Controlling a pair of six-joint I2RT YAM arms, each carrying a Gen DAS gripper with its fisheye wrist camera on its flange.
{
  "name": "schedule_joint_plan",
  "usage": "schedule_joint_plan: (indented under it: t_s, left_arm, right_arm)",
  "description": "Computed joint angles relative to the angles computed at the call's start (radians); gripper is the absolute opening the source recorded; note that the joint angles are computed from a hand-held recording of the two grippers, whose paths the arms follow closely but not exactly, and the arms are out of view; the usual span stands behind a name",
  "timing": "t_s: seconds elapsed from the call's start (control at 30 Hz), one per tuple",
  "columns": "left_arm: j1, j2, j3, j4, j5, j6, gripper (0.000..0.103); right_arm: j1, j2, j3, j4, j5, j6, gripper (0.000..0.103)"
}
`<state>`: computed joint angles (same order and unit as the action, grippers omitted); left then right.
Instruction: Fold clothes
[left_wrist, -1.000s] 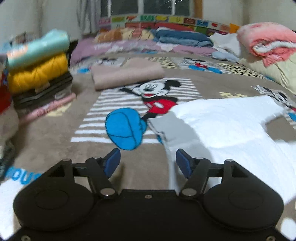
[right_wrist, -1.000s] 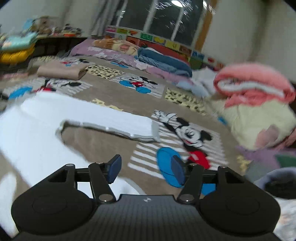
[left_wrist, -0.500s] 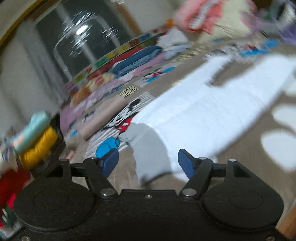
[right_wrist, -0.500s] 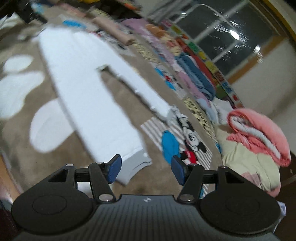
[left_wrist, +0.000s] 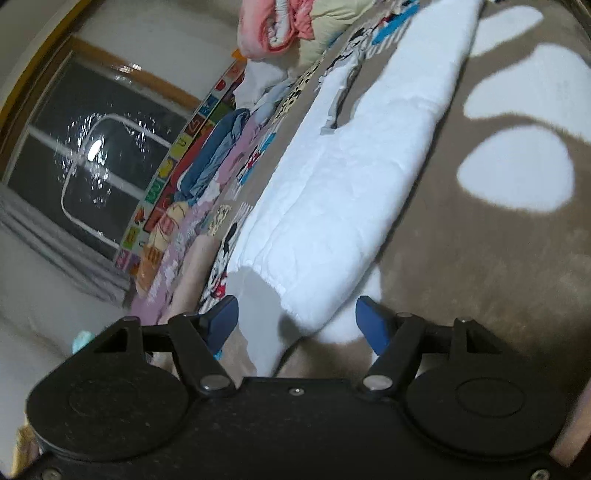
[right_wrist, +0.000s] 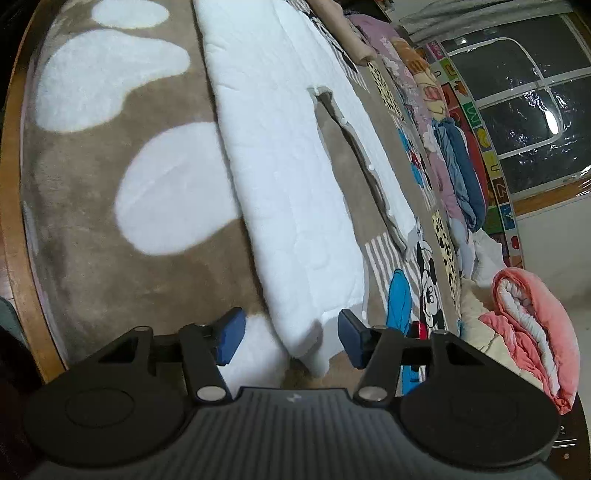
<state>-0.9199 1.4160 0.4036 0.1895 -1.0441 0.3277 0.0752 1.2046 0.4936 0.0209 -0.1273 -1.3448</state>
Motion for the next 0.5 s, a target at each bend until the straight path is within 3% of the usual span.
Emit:
schedule_joint_plan:
  t_s: [0.13, 0.2, 0.23, 0.27, 0.37, 0.5]
  left_arm:
    - [0.038, 0.007, -0.021, 0.096, 0.026, 0.085, 0.07]
    - [0.06, -0.001, -0.014, 0.088, 0.05, 0.096, 0.044]
    - [0.069, 0.0, -0.005, 0.075, 0.052, 0.095, 0.025]
    - [0.075, -0.002, -0.001, 0.073, 0.053, 0.099, 0.02]
    - [0.087, -0.031, -0.018, 0.136, 0.066, 0.113, 0.013]
    - [0.104, -0.083, -0.032, 0.229, 0.055, 0.11, 0.011]
  right_arm:
    - [0.021, 0.026, -0.029, 0.084, 0.021, -0.002, 0.051]
    - [0.014, 0.048, -0.021, 0.103, 0.014, 0.007, 0.029]
    - [0.015, 0.059, -0.016, 0.108, 0.017, 0.015, 0.018]
    - [0.01, 0.063, -0.009, 0.102, 0.006, 0.023, 0.012]
    - [-0.018, 0.06, 0.039, 0.067, -0.047, 0.083, 0.009]
    - [-0.058, 0.072, 0.139, 0.048, -0.108, 0.173, 0.009]
